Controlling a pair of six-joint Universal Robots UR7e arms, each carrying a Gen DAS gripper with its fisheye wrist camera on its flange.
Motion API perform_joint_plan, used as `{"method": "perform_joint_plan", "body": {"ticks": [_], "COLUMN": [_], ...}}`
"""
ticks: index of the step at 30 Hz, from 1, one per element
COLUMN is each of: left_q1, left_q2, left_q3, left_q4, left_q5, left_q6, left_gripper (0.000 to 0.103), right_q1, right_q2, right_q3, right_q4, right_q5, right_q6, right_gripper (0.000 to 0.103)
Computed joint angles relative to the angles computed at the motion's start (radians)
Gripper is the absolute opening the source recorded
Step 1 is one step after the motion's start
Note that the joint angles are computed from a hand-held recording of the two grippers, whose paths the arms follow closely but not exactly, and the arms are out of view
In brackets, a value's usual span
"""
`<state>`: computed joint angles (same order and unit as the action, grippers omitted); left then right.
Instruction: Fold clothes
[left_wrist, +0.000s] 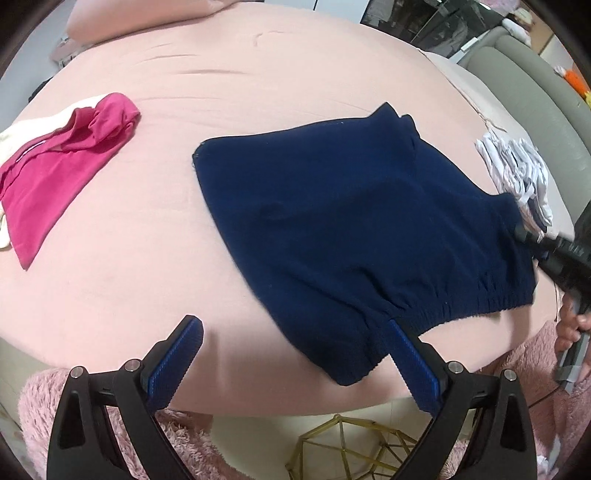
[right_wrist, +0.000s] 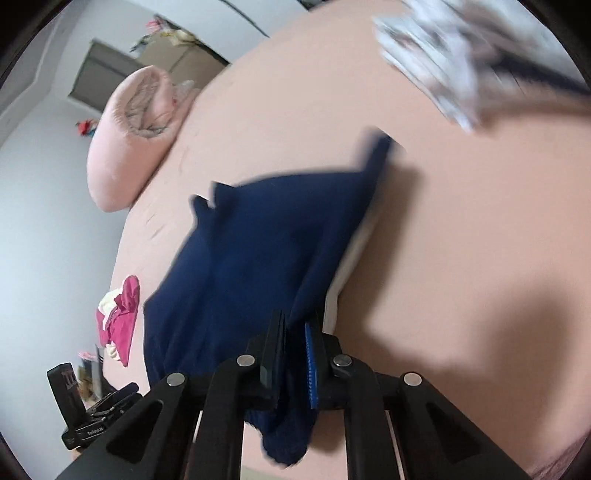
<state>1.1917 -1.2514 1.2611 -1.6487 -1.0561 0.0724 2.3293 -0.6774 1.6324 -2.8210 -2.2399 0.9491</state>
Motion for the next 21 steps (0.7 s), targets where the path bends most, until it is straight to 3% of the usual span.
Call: {"method": "perform_joint_plan", "body": {"ticks": [4,7,9,11,12,14,16,17,19,21], "left_q1": [0.006,0.016,0.024,0.030,0.033,0.041,0.053,0.054,0.060,0.070], "left_q2": [0.002,0.015,0.022,0.024,0.024,0.030,0.048,0.058,0.084,0.119], "left_q3": [-0.040,-0.055,-0.069,-0.076,-0.078,-0.090,-0.127,-0.133,-0.162,-0.197], "left_q4": [0.029,0.045,0.060,0.067,0.069,0.075,0.097,0.091,0.085,0.098], "left_q5": [-0.022,-0.034,-0.055,-0.090,-0.112,-0.166,-0.222,-0.251,-0.296,-0.359], "left_q6": [0.012,0.004,0.004,0.016,0.026,0.050,0.082,0.091,0.106,0.096], "left_gripper": [0.100,0.100,0.100,0.100,0.100,0.100,0.100,0.100,0.100,0.099], "right_q1": [-0.002,-0.025,-0.044,-0.041,-0.034,-0.013,0.015,0.028,0.035,0.020], "right_q2": [0.165,0.301,0.364,0.361,0.348,0.318,0.278,0.263,0.241,0.220], "right_q3": [-0.268,-0.487,-0.582,-0.564,-0.527,-0.465,-0.405,-0.389,-0.387,-0.366], "right_q4": [0.053,0.265,0.385,0.337,0.254,0.106,0.026,0.048,0.207,0.306], "right_q5": [0.047,0.192,0.276,0.295,0.281,0.215,0.101,0.023,-0.082,-0.060], "right_q6": [-0.175,-0.241,-0.228,-0.203,-0.210,-0.244,-0.264,-0.263,-0.221,-0.168], "right_gripper": [0.009,0.012,0.012,0.013,0.014,0.028,0.058,0.061,0.061,0.061]}}
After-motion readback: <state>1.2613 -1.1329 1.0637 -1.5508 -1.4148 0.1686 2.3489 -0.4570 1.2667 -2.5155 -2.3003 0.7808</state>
